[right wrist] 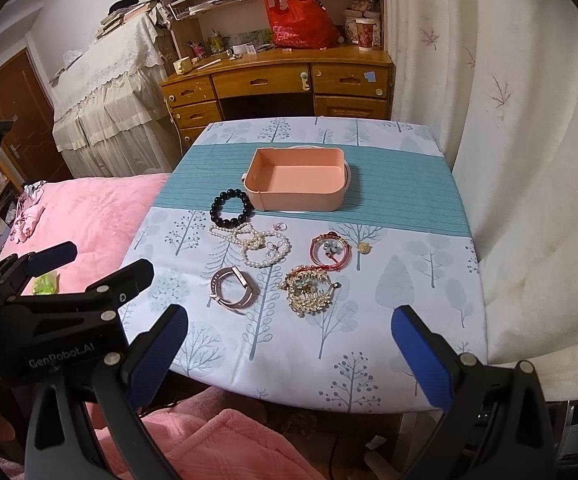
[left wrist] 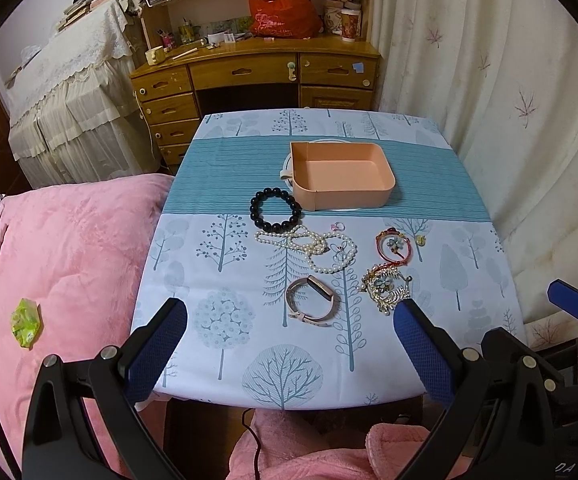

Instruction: Organize jewelry

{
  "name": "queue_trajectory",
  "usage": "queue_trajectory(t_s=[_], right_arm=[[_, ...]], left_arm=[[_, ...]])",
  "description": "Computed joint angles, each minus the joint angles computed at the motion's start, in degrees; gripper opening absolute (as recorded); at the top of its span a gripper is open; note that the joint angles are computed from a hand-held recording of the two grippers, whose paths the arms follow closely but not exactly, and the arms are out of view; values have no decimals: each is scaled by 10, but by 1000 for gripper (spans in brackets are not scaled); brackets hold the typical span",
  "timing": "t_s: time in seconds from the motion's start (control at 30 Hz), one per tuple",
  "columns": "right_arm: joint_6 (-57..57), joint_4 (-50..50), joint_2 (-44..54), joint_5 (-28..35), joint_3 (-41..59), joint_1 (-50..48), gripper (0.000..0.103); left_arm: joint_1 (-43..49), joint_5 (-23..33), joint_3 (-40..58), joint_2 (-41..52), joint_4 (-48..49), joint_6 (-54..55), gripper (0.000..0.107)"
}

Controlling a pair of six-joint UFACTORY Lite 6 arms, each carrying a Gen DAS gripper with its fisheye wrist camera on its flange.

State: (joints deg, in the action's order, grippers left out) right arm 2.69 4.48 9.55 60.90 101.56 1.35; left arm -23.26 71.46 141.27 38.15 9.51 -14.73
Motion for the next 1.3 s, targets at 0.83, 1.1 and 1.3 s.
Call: queue_trajectory(t_s=[0.83, 1.1, 1.3], right_arm=[[-20, 34, -40, -11, -50, -13, 102], [-26, 39, -48, -18, -61, -20, 102], [-49, 55, -71, -40, -92, -37, 102]], left_arm=[[-24, -62, -156, -100, 29, -35, 102], [-44, -60, -164, -108, 52, -48, 102], [-74, -12, -106, -74, 123, -41, 102]])
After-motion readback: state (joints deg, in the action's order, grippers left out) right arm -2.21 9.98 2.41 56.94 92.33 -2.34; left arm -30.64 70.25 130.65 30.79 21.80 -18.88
